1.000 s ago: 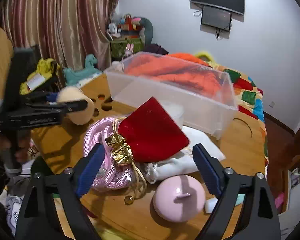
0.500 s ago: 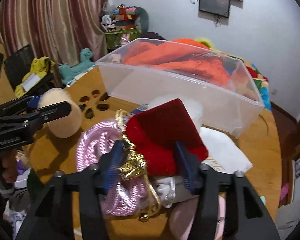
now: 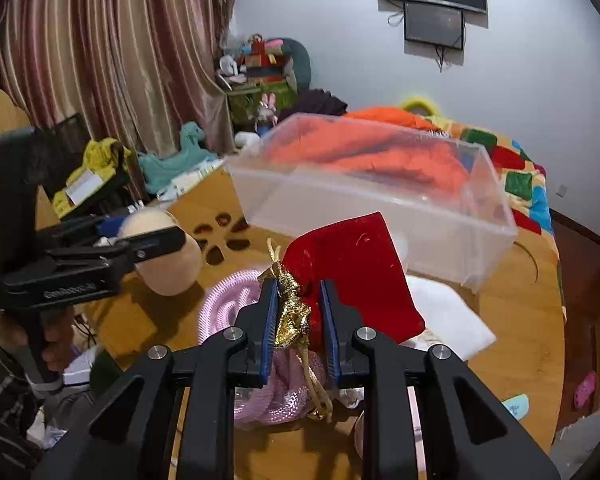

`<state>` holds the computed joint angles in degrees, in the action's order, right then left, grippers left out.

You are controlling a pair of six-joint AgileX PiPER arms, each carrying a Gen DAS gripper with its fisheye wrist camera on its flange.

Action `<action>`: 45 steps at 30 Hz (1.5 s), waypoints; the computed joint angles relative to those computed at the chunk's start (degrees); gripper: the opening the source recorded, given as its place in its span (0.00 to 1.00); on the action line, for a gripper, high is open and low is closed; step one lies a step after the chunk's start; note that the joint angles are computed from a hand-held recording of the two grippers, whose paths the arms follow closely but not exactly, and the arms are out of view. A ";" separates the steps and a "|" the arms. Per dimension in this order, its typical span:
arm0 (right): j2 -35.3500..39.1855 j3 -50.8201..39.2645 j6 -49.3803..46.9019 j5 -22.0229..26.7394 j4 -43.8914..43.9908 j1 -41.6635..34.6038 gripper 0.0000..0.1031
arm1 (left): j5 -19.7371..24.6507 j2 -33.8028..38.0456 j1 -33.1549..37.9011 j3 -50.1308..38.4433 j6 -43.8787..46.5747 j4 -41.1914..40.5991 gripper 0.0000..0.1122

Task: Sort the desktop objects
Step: 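Lift and carry the red pouch and cream jar over the clear plastic box with both grippers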

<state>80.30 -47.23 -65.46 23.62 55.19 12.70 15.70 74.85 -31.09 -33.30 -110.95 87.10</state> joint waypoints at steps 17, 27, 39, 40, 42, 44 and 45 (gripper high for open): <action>-4.40 -1.08 -7.47 4.53 7.94 -5.00 0.18 | 6.38 0.83 -6.09 -10.10 13.23 -11.73 0.59; -1.69 -6.56 -9.07 8.02 9.92 -9.50 0.18 | 5.76 3.71 -4.69 -18.15 21.06 -16.24 0.59; 4.98 -16.23 -4.76 8.98 5.95 -10.48 0.18 | 1.97 10.40 -0.87 -27.05 32.54 -24.55 0.59; 5.80 -17.17 -4.30 8.81 5.42 -10.31 0.18 | 1.83 11.07 -0.55 -27.86 33.46 -25.08 0.59; 7.60 -19.32 -3.19 9.03 4.25 -10.26 0.18 | 1.48 12.27 0.03 -29.30 35.86 -27.04 0.59; 9.36 -21.29 -2.20 9.51 3.32 -10.32 0.18 | 0.84 13.61 0.85 -30.97 39.46 -30.49 0.59; 10.55 -22.59 -1.46 9.93 2.70 -10.36 0.18 | 0.58 14.30 1.30 -31.70 41.17 -32.10 0.59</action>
